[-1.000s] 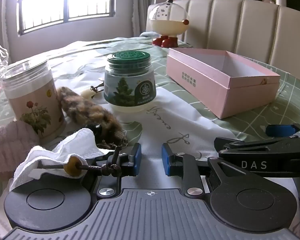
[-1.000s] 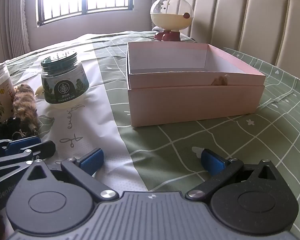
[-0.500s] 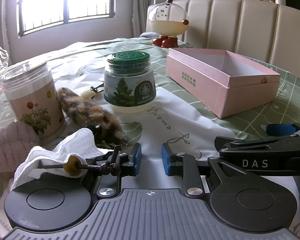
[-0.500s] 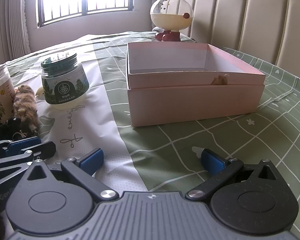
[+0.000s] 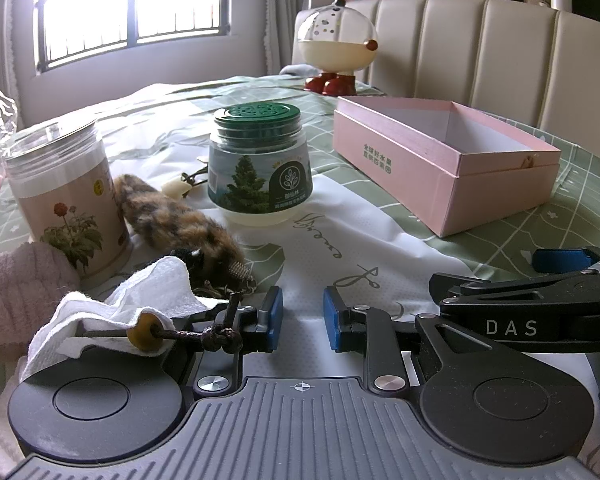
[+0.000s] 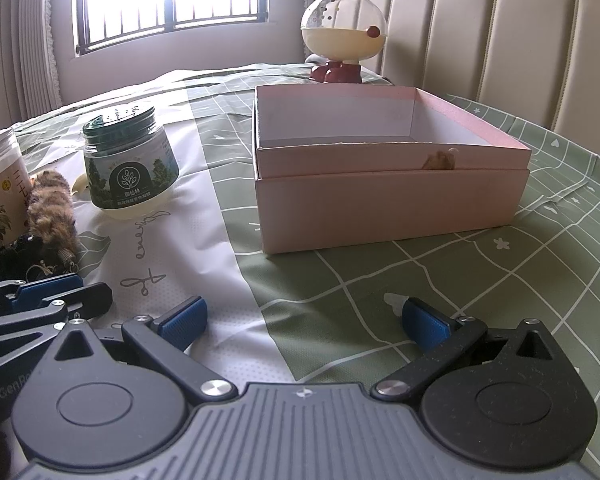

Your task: Organize soft objects

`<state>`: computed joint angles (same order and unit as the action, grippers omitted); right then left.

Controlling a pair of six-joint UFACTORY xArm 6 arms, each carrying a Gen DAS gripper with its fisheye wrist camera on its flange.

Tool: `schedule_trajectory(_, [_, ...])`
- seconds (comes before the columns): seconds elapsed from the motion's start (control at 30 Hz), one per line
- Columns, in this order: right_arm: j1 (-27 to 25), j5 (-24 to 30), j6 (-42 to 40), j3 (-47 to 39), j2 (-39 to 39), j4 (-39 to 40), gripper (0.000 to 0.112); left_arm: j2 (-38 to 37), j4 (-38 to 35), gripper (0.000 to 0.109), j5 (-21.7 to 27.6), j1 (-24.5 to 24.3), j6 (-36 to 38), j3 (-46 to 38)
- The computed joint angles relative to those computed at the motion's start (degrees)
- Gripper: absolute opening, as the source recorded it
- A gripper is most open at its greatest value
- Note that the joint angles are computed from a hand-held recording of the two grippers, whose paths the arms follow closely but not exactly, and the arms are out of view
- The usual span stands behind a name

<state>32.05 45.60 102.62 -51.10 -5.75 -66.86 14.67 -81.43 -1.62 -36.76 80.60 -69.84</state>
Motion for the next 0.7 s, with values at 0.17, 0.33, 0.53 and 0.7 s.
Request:
schedule_trajectory(0.17, [-0.01,-0.02,0.05,0.03,-0.01,-0.03,0.103,0.01,-0.59,0.026,0.24,0.17,0.57,-0.1])
schedule_trajectory(0.33, [0.0,-0.02,0.05,0.02,-0.01,-0.04,0.103,0.02,-0.79,0.026,0.25,0.19,0.78,-0.13])
schedule_trajectory(0.53, [0.02,0.07,0.03,-0.02,0.05,-0.04,0.103,0.03,-0.92,0.026,0.26,0.2,0.94,-0.16])
schedule_trajectory(0.7, [0.44,0.84,-0.45,-0.73,0.6,0.39,0.103,0.02,-1.01,0.026,0.23,0.21,1.08,-0.16])
